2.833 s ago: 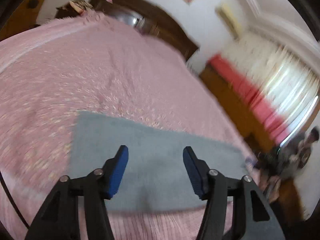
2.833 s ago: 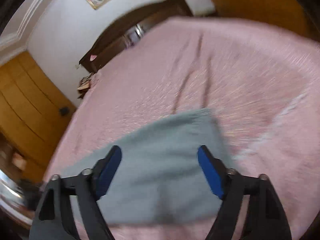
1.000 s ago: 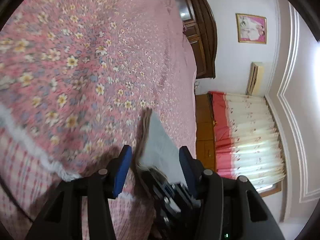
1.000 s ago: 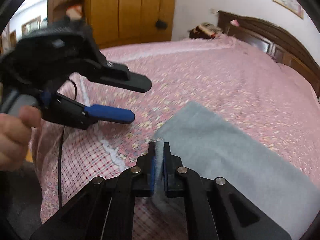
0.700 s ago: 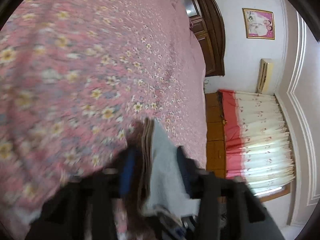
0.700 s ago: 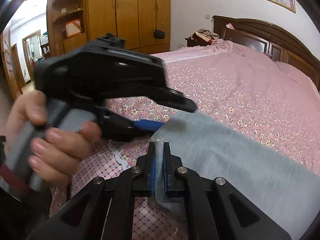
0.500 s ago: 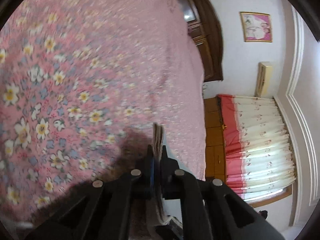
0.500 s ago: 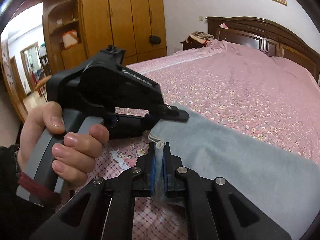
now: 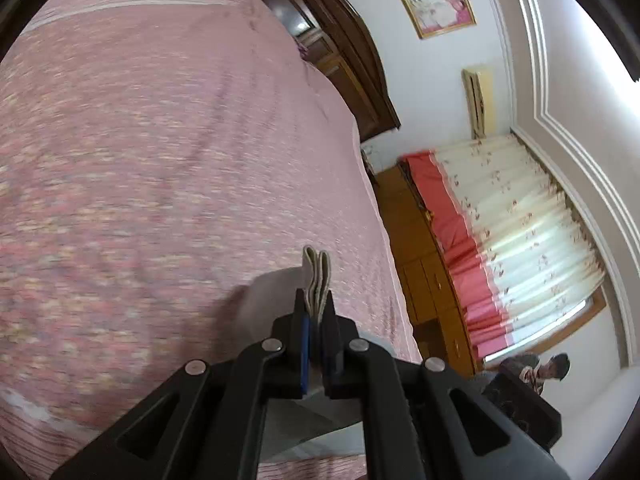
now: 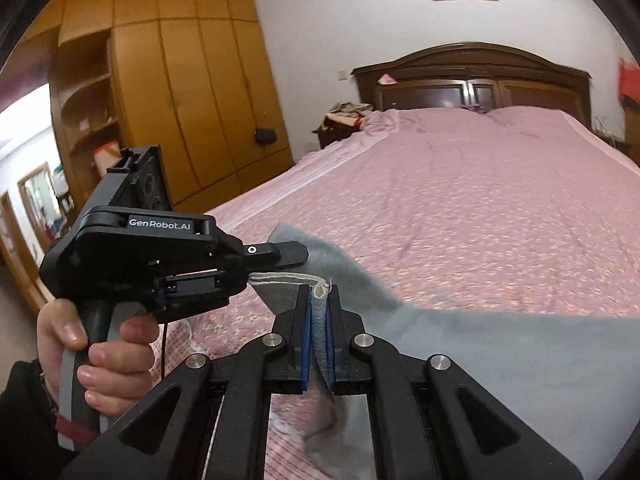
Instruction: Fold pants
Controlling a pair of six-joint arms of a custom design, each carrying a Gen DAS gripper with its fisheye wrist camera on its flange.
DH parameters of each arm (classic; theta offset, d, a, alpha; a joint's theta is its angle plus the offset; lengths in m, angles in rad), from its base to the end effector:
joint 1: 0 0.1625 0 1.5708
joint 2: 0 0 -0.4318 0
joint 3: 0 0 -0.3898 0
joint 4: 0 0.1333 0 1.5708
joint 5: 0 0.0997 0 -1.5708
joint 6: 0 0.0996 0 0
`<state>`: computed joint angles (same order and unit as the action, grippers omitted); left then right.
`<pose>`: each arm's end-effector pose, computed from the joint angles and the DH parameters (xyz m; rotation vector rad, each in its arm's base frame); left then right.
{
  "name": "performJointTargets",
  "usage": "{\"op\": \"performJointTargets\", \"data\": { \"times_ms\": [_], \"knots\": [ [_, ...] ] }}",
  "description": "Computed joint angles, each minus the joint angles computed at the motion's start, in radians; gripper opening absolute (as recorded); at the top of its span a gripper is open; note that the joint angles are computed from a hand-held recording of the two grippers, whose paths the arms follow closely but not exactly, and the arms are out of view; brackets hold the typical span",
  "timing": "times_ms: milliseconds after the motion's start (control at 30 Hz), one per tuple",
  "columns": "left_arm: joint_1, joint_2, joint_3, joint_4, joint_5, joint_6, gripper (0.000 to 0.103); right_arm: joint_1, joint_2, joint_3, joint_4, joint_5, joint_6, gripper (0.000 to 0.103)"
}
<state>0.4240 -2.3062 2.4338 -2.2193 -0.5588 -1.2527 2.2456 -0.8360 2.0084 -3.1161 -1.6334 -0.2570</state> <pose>-0.1015 -0.2847 0.4369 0.5189 -2.5657 1.5875 0.4552 -0.3655 0.0674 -1.3626 2.7504 -0.5864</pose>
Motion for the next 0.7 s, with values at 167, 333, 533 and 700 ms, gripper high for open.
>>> {"op": "performJointTargets", "data": {
  "times_ms": [167,333,533,700],
  "knots": [
    [0.040,0.195,-0.079,-0.055,-0.027,0.070,0.004,-0.054,-0.067,0.024,-0.006,0.040,0.040,0.006],
    [0.072,0.380,-0.170,-0.139,-0.069,0.150,0.004,-0.110,-0.152,0.061,0.011,0.081,0.062,0.006],
    [0.114,0.573,-0.293,-0.126,-0.138,0.196,0.004,-0.171,-0.253,0.107,-0.010,0.104,0.064,0.006],
    [0.138,0.740,-0.390,-0.135,-0.173,0.241,0.004,-0.249,-0.332,0.135,0.003,0.125,0.091,0.006]
  ]
}}
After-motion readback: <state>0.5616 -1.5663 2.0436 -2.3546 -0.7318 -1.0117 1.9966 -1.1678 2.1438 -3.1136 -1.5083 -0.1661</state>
